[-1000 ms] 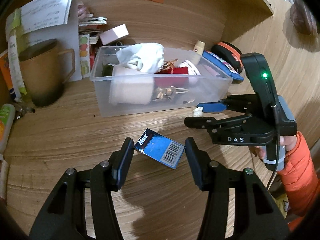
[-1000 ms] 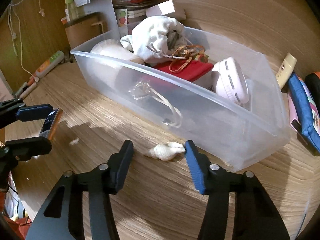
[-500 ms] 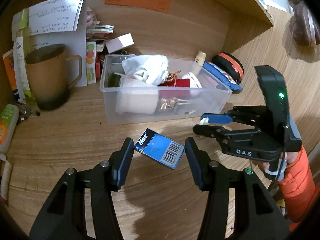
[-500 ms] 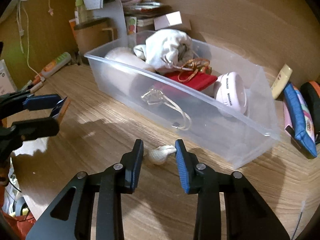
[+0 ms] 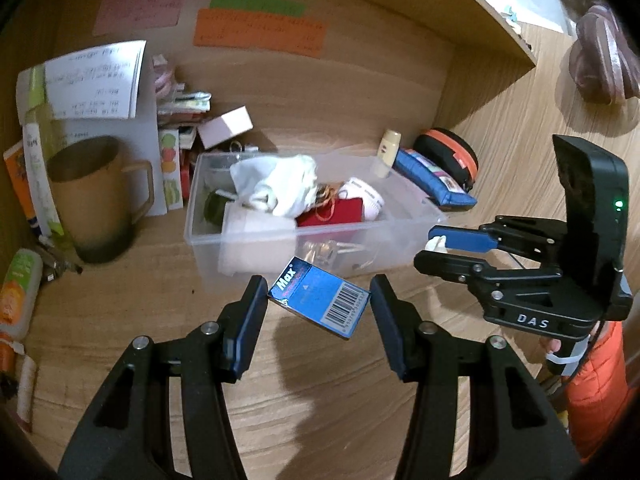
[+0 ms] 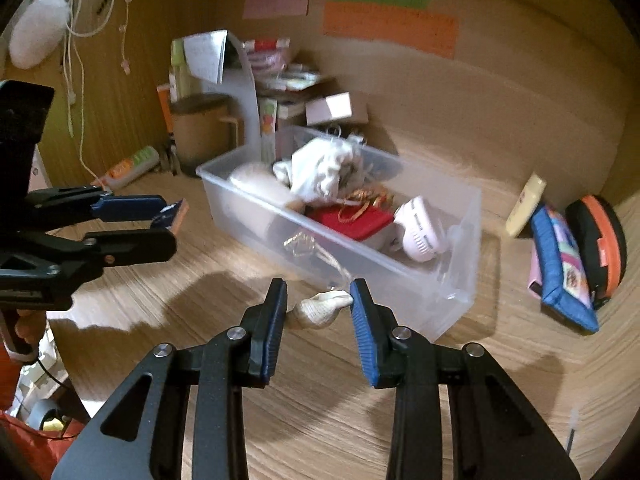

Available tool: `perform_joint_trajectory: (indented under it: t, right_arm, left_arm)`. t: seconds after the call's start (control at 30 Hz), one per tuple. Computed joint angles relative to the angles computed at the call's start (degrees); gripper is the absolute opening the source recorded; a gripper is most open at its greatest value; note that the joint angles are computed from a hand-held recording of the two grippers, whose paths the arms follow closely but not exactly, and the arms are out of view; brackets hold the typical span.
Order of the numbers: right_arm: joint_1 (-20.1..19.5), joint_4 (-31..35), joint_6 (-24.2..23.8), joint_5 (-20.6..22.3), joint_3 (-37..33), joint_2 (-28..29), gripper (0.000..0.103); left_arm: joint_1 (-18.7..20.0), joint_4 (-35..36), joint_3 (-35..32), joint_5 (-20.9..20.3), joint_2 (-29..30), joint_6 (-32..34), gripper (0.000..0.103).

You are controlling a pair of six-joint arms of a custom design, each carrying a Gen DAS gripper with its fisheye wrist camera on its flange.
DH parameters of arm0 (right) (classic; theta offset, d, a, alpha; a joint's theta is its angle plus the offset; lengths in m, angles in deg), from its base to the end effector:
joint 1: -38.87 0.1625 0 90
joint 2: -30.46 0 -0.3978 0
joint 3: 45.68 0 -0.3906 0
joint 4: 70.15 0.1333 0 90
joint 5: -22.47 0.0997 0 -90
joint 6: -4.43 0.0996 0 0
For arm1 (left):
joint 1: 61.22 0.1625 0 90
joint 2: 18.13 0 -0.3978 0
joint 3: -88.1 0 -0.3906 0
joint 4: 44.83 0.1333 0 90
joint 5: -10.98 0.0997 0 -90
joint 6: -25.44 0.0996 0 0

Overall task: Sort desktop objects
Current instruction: 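Carry the blue card and seashell with both grippers over the bin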

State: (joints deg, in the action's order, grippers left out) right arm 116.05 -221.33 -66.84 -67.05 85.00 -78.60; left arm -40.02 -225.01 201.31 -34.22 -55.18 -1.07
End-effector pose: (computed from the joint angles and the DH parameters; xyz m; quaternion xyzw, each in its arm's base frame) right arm 0.0479 -0.3940 0.3813 0.4607 -0.8205 0.2539 0.2237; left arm -0.4157 -0.3795 -0.0215 0.2876 0.8726 -0.3555 0.1714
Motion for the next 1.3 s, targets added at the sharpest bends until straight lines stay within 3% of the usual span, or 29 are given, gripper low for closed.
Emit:
perform_joint_trajectory:
  t: [0.27, 0.8, 1.3]
  right_arm:
    - [-1.1, 3.3, 0.0, 4.1, -2.6, -1.1, 0.030]
    - [-1.0, 4.3, 0.9, 8.6, -7.9, 1.2, 0.030]
    - [0.8, 3.0, 5.4, 6.7, -12.4, 9.9, 0.030]
  left_arm:
    - [-0.4, 0.0, -3.5, 2.5, 1.4, 2.2, 0.052]
    - [1.4, 0.2, -11.6, 3.0, 4.5, 8.2, 0.052]
    - [6.2, 4.1, -18.3, 0.7, 7.6, 9.6, 0.052]
